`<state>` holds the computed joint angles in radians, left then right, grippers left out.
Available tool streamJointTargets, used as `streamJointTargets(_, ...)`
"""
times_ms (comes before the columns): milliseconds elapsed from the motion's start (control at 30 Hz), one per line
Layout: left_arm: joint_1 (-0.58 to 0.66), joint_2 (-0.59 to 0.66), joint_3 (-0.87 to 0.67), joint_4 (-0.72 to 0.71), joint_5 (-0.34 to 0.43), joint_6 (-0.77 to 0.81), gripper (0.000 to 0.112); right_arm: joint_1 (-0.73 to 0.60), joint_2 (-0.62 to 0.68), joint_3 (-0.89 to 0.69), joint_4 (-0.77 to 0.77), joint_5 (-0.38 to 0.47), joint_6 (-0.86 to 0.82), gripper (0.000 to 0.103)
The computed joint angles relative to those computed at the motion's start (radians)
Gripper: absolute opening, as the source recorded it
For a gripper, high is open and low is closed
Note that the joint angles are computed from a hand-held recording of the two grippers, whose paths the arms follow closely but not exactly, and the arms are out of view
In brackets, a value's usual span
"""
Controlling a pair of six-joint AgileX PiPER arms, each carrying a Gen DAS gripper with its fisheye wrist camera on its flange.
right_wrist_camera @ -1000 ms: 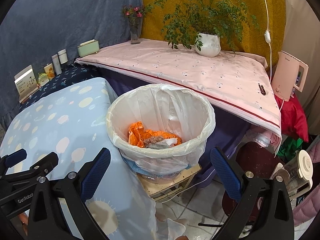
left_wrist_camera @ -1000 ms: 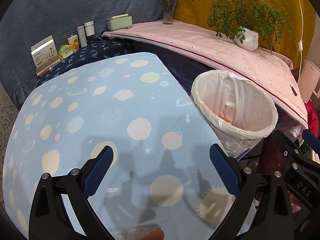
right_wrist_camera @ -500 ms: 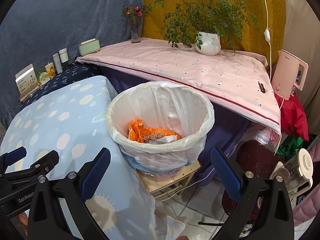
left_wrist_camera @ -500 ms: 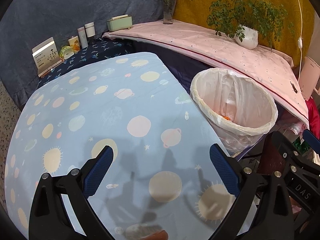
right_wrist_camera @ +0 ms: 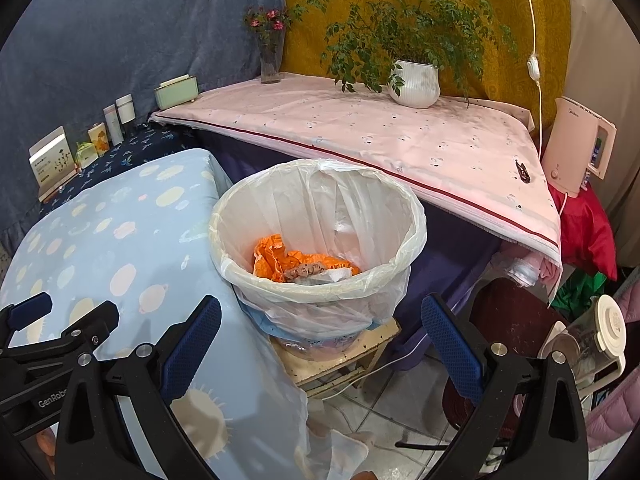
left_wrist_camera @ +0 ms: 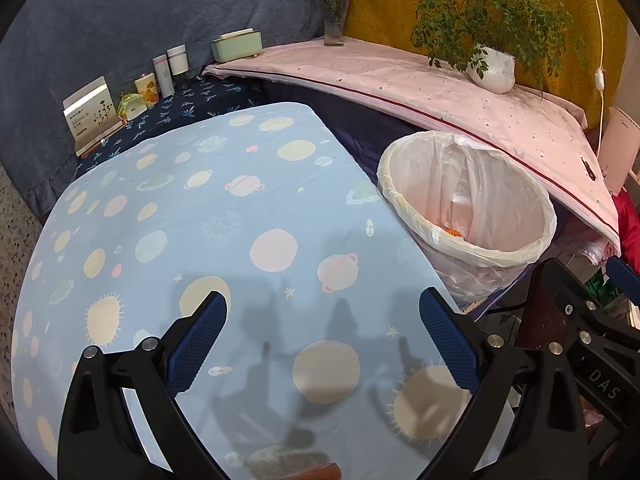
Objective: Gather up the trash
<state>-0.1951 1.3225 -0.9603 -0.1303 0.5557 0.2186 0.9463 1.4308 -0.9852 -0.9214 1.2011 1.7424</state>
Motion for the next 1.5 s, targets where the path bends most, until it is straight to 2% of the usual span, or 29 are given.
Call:
streamJointTargets(633,-0.031,0.022,-0.004,0.082,-0.030,-0.095,0.093,-0.015,0.000,0.031,0.010,-0.030,0.012,0.097)
streamJointTargets(1500,-0.057,0.047,-0.014,0.077,-0.052,-0.092,0.093,-0.024,0.002,0.043,0.020,-0.040,0.024,0.097)
